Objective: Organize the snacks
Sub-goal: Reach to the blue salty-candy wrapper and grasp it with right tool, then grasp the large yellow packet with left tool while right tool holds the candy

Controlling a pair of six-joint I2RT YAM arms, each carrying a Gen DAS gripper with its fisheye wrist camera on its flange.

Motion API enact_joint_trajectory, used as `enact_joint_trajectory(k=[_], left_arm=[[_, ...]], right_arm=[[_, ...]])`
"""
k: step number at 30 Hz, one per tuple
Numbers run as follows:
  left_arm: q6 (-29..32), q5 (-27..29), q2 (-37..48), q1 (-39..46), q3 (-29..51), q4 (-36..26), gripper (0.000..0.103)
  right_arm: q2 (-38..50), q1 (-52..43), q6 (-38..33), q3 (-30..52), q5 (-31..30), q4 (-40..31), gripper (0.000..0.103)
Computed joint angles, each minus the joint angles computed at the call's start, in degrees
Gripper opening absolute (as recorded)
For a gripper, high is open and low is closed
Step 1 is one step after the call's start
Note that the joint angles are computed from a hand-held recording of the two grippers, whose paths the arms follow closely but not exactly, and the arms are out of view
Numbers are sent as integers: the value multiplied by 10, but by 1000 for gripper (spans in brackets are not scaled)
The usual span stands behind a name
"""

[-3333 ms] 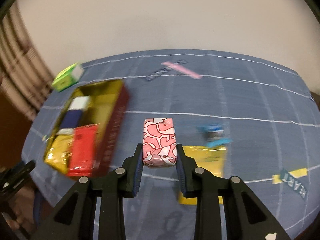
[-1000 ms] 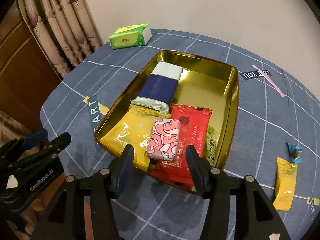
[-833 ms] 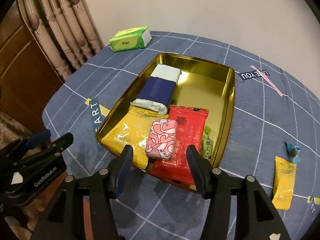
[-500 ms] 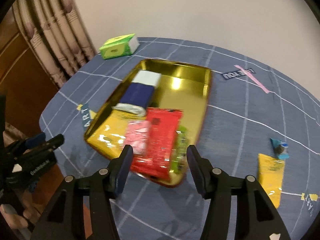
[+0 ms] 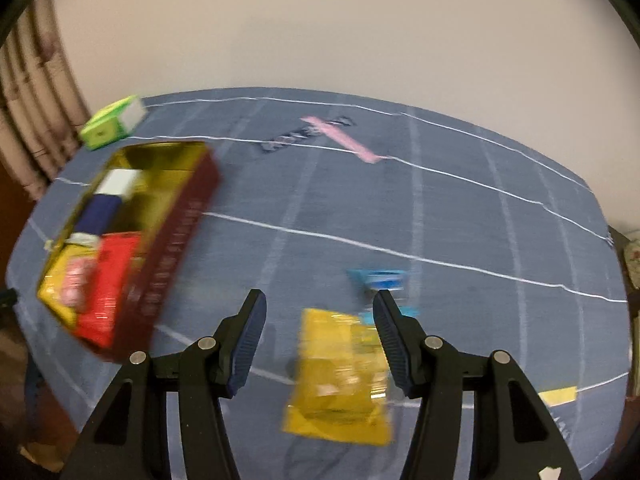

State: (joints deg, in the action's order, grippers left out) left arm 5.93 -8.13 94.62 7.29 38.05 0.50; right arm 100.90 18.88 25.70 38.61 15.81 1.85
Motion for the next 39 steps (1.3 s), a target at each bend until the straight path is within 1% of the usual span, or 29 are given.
enact_joint_trajectory(k=[6, 10, 13, 20, 27, 30, 35, 39], left_arm=[[2, -14, -6, -18, -14, 16, 57], [-4, -17, -19, -31, -25, 13, 57], [-8, -35, -38, -53, -42, 15, 57], [-22, -59, -63, -116, -51, -7, 57], [-54, -87, -59, -212, -32, -33, 57], [-72, -84, -43, -252, -12, -51, 57], [-102, -58, -10, -320, 20, -70, 57], [-129, -28, 30, -369, 54, -85, 57]], right_arm=[[43, -69, -51, -2, -40, 37, 53], [76, -80, -74, 12, -56, 53, 52], [101, -89, -92, 26, -71, 62, 51], [133, -111, -111, 29, -117, 98, 33], [136, -127, -129, 5, -145, 143, 29], [128, -141, -136, -14, -158, 158, 28], [109, -182, -164, -61, -151, 191, 27], [91, -231, -192, -113, -141, 237, 27]])
